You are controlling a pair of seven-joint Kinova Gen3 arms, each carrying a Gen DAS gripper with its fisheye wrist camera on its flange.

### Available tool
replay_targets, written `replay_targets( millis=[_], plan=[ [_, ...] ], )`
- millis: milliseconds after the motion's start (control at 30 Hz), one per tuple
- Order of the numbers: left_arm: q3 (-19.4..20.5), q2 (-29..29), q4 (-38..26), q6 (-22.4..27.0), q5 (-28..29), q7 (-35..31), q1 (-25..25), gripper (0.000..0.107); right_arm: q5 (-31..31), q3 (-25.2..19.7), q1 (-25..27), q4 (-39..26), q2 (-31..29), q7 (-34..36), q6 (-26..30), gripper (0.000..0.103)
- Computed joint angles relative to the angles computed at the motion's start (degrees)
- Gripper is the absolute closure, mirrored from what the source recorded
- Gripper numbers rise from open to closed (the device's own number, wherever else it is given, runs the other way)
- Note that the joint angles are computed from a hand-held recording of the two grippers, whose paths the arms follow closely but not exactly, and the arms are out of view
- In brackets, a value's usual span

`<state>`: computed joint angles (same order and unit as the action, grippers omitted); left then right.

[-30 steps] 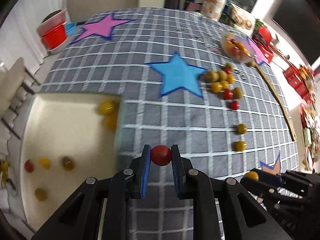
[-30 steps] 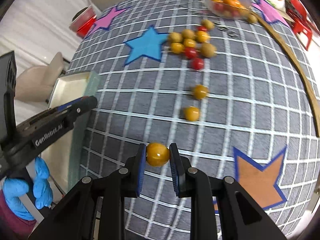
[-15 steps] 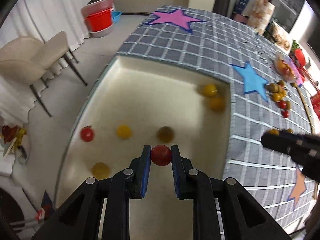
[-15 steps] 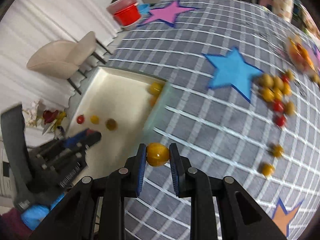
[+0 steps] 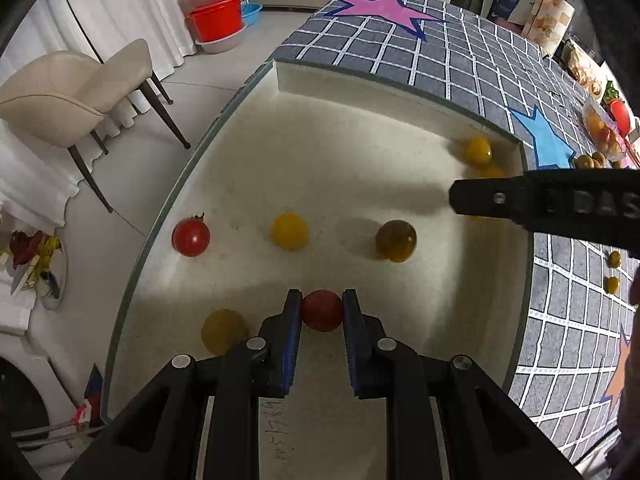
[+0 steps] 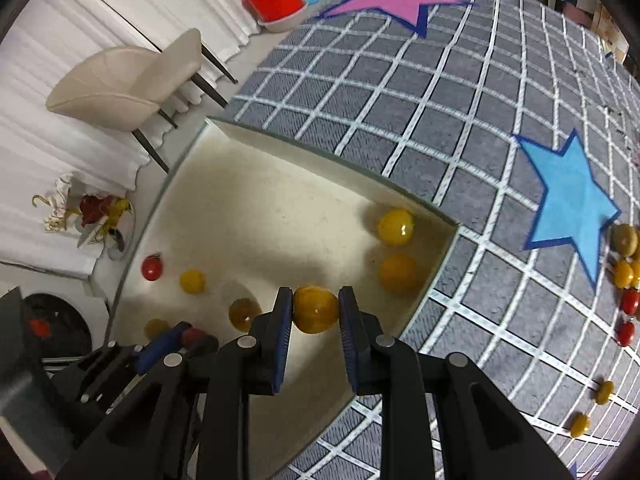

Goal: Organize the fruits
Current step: 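Carry both tomatoes into the white tray and open both tools, then move both open tools back over the fruits on the table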

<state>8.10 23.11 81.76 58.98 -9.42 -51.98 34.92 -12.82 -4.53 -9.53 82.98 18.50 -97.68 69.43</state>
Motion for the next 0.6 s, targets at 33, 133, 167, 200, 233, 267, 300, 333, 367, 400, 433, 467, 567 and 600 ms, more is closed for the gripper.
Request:
replay_targets(
  millis=[33, 133, 167, 200, 233, 267, 300, 333, 367, 400, 433, 467, 567, 600],
  plan=[
    [0.0, -0.1, 0.1, 0.0, 0.0, -0.1, 0.0, 0.086, 0.1, 0.0, -0.1, -0.1, 0.4, -0.1, 0.2, 0.078],
    [0.1, 0.3, -0.5, 0.4, -0.1, -0.2, 0.1, 0.086, 0.7, 0.0, -0.6, -0.7, 1.9, -0.4, 0.8, 0.077],
    [0.0, 0.4, -0.7, 0.4, 0.0, -0.2, 0.1, 0.086, 0.8, 0.0, -0.6, -0.5, 1.9, -0.3, 0.5, 0.077],
    [0.0, 0.4, -0.7, 0.4, 0.0, -0.2, 0.1, 0.086, 1.2, 0.0, -0.8, -0.5, 1.9, -0.3, 0.4, 0.077],
    [-0.1, 0.5, -0.8, 0.6, -0.1, -0.1, 0.2, 0.086, 1.4, -0.1, -1.0, -0.4, 1.9, -0.4, 0.2, 0.077],
    [-0.1, 0.5, -0.9, 0.7, -0.3, 0.0, 0.4, 0.086, 1.5, -0.1, -1.2, -0.5, 2.0, -0.4, 0.1, 0.077],
    [-0.2, 0.6, -1.0, 0.8, -0.5, 0.1, 0.6, 0.086, 1.5, -0.1, -1.2, -0.5, 2.1, -0.3, 0.2, 0.077],
    [-0.2, 0.7, -1.2, 1.0, -0.8, 0.1, 0.7, 0.086, 1.5, -0.2, -1.3, -0.7, 2.3, -0.4, 0.2, 0.077],
    [-0.2, 0.8, -1.3, 1.2, -1.1, 0.2, 1.0, 0.086, 1.4, -0.2, -1.2, -0.8, 2.4, -0.3, 0.2, 0.077],
    [-0.3, 0.9, -1.5, 1.4, -1.4, 0.3, 1.2, 0.086, 1.2, -0.3, -1.0, -0.6, 2.4, 0.1, 0.1, 0.077],
    [-0.3, 1.1, -1.9, 1.9, -1.8, 0.4, 1.5, 0.084, 1.1, -0.3, -1.0, -1.3, 3.1, 0.1, 0.2, 0.077],
    [-0.5, 1.2, -2.2, 2.2, -2.4, 0.6, 2.0, 0.074, 1.0, -0.3, -1.0, -1.2, 2.9, 0.3, 0.2, 0.076],
    [-1.1, 0.2, -1.1, 1.0, -4.1, 2.4, 3.2, 0.022, -0.6, -0.6, 0.2, -1.2, 2.9, 1.8, 0.5, 0.062],
    [-1.3, -0.4, -0.5, 0.3, -5.2, 3.2, 3.7, 0.022, -1.2, -0.7, 0.6, -1.3, 2.9, 2.4, 0.7, 0.058]
  ],
)
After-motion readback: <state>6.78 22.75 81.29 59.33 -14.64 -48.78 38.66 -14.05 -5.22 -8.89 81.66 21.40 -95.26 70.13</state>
